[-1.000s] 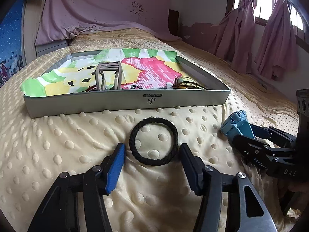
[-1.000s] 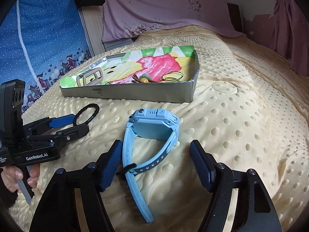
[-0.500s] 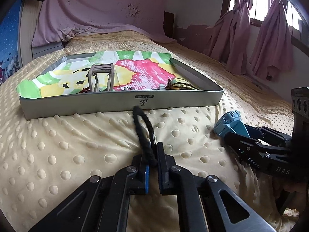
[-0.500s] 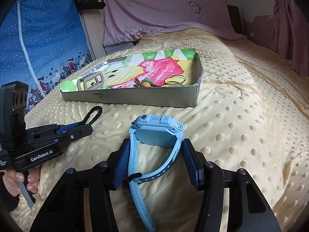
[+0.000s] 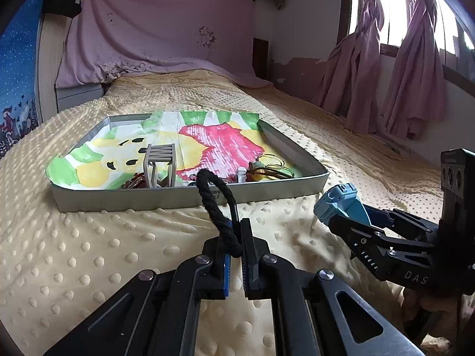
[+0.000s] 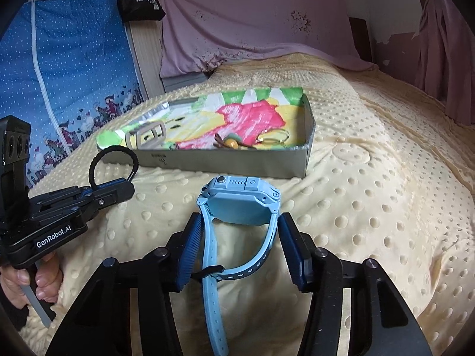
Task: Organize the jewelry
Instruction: 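Carry the hair tie and watch over the tray and open the right tool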
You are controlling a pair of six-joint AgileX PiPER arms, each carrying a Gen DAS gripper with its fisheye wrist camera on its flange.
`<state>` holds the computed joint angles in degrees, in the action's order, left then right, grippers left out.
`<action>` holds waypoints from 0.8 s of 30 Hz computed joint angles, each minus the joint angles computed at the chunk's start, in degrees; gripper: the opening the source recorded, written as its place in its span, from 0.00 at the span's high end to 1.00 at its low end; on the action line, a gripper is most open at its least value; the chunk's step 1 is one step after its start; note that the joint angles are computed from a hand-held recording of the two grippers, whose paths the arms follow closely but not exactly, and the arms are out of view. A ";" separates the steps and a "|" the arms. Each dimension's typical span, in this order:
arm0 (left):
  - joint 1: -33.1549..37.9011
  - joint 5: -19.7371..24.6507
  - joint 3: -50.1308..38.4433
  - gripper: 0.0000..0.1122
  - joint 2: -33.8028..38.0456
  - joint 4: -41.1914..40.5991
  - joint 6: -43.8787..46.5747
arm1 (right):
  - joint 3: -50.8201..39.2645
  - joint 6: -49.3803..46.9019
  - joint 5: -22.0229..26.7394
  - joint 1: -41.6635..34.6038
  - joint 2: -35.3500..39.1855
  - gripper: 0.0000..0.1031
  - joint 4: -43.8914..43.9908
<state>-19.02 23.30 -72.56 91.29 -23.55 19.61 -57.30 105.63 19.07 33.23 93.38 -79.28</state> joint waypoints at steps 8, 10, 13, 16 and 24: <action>-0.56 7.04 -14.23 0.95 4.25 0.27 -0.85 | -2.75 4.17 0.67 -2.23 -1.63 0.54 -5.15; -1.50 7.68 -18.49 0.95 7.36 3.94 -4.45 | -4.36 4.68 -0.45 -3.79 -1.28 0.54 -6.17; -0.77 12.37 -25.79 0.95 13.39 3.36 -6.89 | -7.92 0.60 -2.39 -6.31 0.85 0.54 -3.03; -0.28 14.56 -30.02 0.95 17.54 3.50 -8.78 | -10.95 -5.14 -4.05 -8.26 3.12 0.54 1.58; -0.89 15.50 -34.79 0.95 22.18 8.32 -12.59 | -17.85 -24.06 -7.77 -13.03 9.58 0.54 19.73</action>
<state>-19.91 38.79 -107.35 113.47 -15.23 7.01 -75.15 81.57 11.30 20.20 102.96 -59.56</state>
